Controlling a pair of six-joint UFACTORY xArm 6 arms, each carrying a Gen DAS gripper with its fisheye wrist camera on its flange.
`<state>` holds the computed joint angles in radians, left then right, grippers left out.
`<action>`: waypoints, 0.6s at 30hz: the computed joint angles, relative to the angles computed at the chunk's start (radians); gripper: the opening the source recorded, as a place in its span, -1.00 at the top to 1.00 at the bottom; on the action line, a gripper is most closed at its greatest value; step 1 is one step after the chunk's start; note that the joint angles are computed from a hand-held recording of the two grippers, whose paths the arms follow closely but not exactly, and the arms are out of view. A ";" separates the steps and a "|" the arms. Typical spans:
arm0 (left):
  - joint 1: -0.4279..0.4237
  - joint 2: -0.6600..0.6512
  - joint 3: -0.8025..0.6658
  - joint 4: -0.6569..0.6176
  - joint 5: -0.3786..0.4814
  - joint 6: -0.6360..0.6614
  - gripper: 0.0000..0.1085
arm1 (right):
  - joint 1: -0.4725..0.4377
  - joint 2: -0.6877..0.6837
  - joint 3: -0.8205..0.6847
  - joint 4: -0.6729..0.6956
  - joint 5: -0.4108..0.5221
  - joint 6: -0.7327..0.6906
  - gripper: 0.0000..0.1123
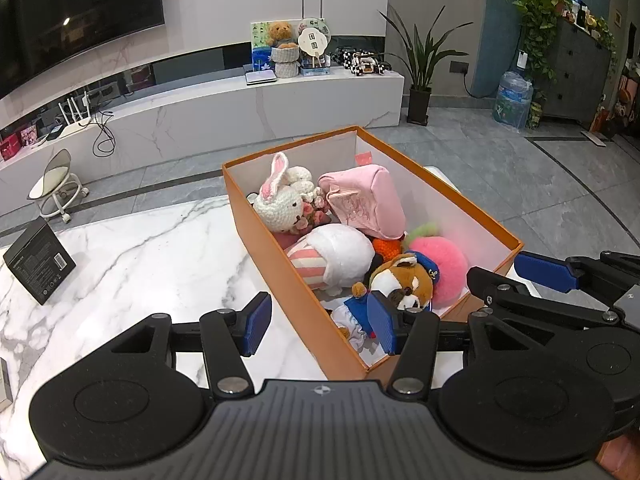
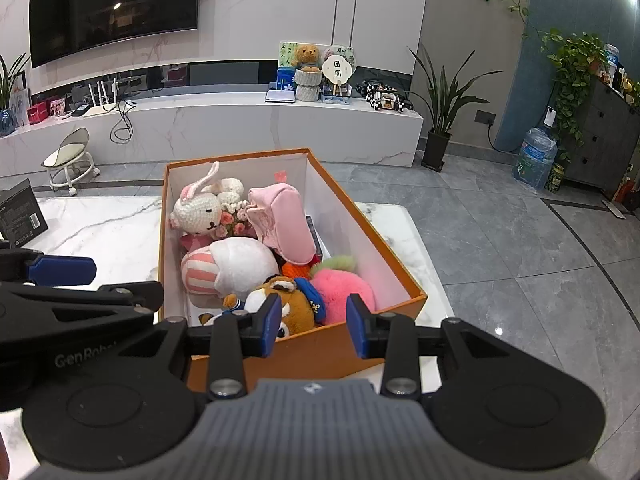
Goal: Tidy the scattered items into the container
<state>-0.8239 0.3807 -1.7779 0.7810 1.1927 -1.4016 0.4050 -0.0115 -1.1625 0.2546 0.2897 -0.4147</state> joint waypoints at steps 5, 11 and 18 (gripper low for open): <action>-0.001 0.001 -0.003 0.001 0.001 0.006 -0.14 | -0.001 0.001 -0.003 -0.005 0.002 0.004 0.31; -0.002 0.007 -0.012 0.000 0.004 0.012 -0.13 | -0.007 0.004 -0.011 0.007 0.008 -0.011 0.31; -0.002 0.010 -0.018 -0.001 0.008 0.018 -0.13 | -0.007 0.002 -0.009 0.001 0.009 -0.006 0.31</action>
<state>-0.8259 0.3909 -1.7964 0.7800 1.2009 -1.3834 0.3976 -0.0092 -1.1718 0.2556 0.2986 -0.4204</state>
